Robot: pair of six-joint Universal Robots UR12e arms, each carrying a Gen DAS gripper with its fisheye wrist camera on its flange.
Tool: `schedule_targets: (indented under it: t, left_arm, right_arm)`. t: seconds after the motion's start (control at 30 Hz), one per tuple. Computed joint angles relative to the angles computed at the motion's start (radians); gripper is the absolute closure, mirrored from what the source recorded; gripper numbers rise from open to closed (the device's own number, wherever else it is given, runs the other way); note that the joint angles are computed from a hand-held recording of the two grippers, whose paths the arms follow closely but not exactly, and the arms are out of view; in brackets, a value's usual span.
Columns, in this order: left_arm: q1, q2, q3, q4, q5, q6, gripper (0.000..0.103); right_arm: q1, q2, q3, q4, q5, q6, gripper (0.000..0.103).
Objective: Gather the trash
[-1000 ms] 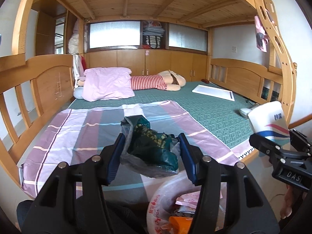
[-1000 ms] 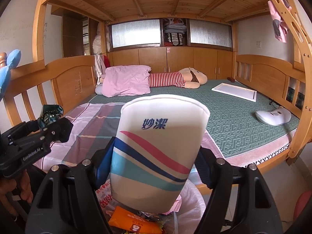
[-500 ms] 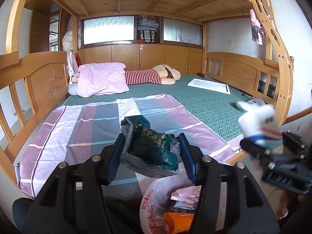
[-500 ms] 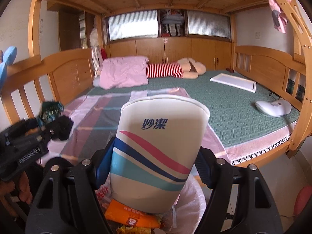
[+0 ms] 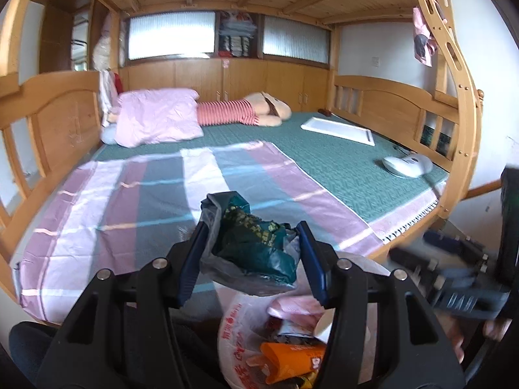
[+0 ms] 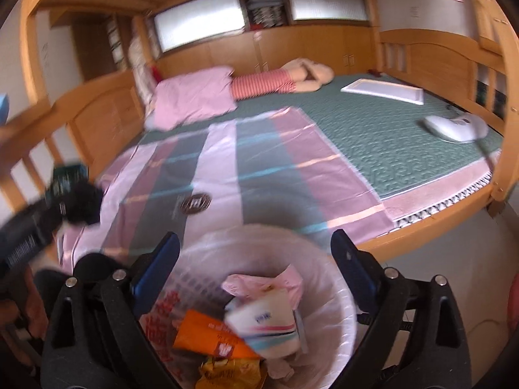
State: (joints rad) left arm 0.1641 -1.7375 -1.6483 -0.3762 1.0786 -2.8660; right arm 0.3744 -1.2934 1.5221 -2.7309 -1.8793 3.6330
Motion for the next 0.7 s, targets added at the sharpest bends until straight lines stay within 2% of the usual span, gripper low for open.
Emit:
schedule_targets:
  t: [0.1,0.23,0.27,0.33,0.4,0.43,0.5,0.63,0.7]
  left_arm:
    - [-0.003,-0.008,0.019,-0.135,-0.060,0.057,0.045]
    - [-0.024,-0.028,0.047,-0.338,-0.084,0.164,0.042]
    - [-0.029,-0.033,0.053,-0.376,-0.080,0.179,0.039]
    - [-0.032,-0.039,0.058,-0.400,-0.075,0.188,0.030]
    - [-0.033,-0.039,0.051,-0.369,-0.063,0.170,0.018]
    - [-0.035,-0.039,0.046,-0.342,-0.056,0.154,0.016]
    - [-0.034,-0.034,0.027,-0.245,-0.026,0.108,0.008]
    - [-0.031,-0.014,-0.021,-0.015,0.063,0.024,0.004]
    - [-0.028,-0.007,-0.029,0.059,0.093,-0.005,0.004]
  right_arm:
    - [-0.001,-0.013,0.021,-0.046,-0.067,0.044,0.010]
    - [-0.011,-0.027,0.046,-0.098,-0.073,0.101,0.006]
    - [-0.013,-0.028,0.048,-0.102,-0.072,0.108,0.006]
    - [-0.012,-0.029,0.049,-0.104,-0.082,0.110,0.005]
    - [-0.009,-0.026,0.048,-0.110,-0.093,0.104,0.004]
    - [-0.006,-0.024,0.047,-0.114,-0.103,0.100,0.004]
    - [0.000,-0.019,0.041,-0.118,-0.128,0.088,0.004]
    - [0.022,-0.004,0.023,-0.122,-0.210,0.022,0.003]
    - [0.031,0.003,0.015,-0.125,-0.238,-0.008,0.003]
